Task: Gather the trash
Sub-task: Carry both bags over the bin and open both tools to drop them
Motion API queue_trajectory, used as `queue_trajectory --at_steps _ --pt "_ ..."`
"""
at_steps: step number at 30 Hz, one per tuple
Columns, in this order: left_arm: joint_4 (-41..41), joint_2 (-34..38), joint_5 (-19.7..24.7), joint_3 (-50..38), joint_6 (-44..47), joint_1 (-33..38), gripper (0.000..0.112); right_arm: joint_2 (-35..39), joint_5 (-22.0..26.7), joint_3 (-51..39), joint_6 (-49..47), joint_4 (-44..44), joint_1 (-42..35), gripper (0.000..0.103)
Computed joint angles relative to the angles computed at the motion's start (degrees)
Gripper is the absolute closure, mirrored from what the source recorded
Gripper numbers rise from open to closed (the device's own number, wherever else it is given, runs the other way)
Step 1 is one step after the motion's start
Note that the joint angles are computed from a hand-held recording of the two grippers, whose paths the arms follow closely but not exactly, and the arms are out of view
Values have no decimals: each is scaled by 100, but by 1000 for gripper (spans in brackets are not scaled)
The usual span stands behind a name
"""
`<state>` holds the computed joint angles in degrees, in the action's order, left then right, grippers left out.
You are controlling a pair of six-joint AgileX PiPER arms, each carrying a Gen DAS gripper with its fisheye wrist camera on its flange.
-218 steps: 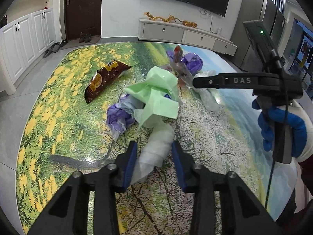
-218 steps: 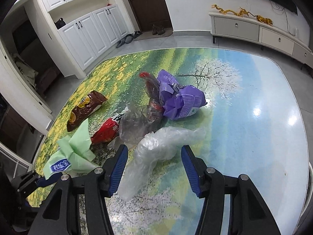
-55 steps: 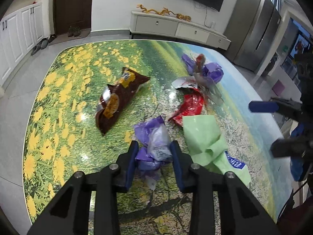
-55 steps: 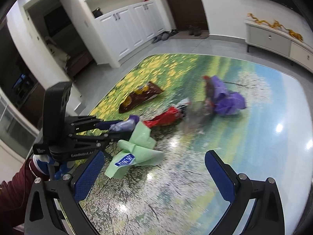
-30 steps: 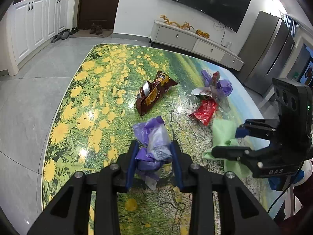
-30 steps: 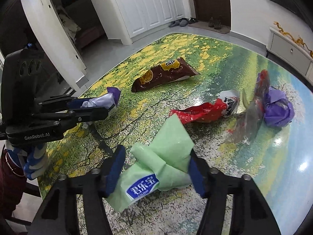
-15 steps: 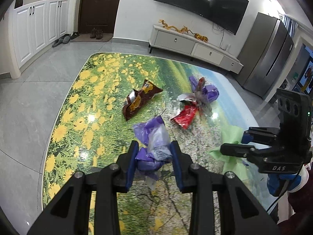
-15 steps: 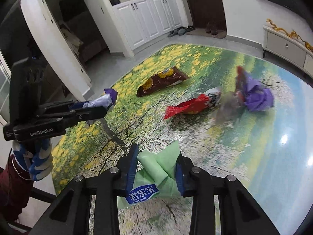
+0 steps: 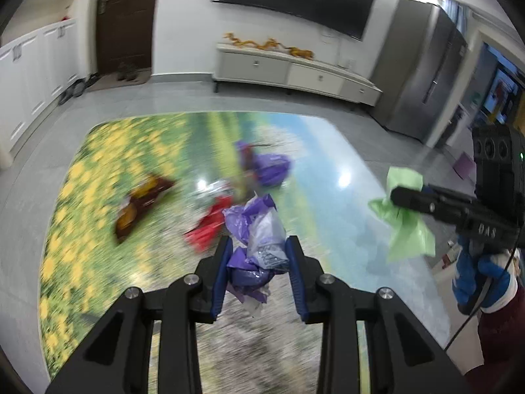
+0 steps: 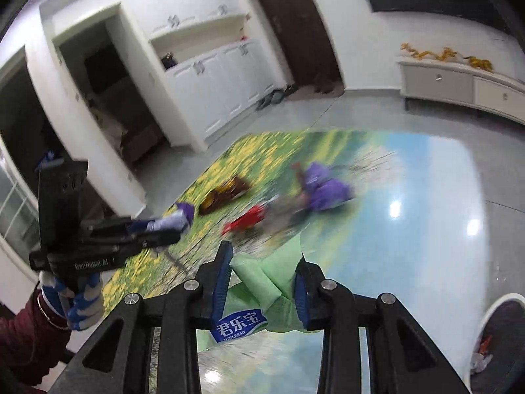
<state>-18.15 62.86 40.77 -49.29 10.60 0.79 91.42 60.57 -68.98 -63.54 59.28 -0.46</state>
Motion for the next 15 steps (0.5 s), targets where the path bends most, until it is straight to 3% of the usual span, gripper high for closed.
queue_trajectory --at_steps 8,15 --pt "1320 1737 -199 -1644 -1812 -2339 81 405 557 -783 -125 36 -1928 71" --pt "1303 3983 380 -4264 -1974 -3349 81 1346 370 -1714 170 -372 -3140 71"
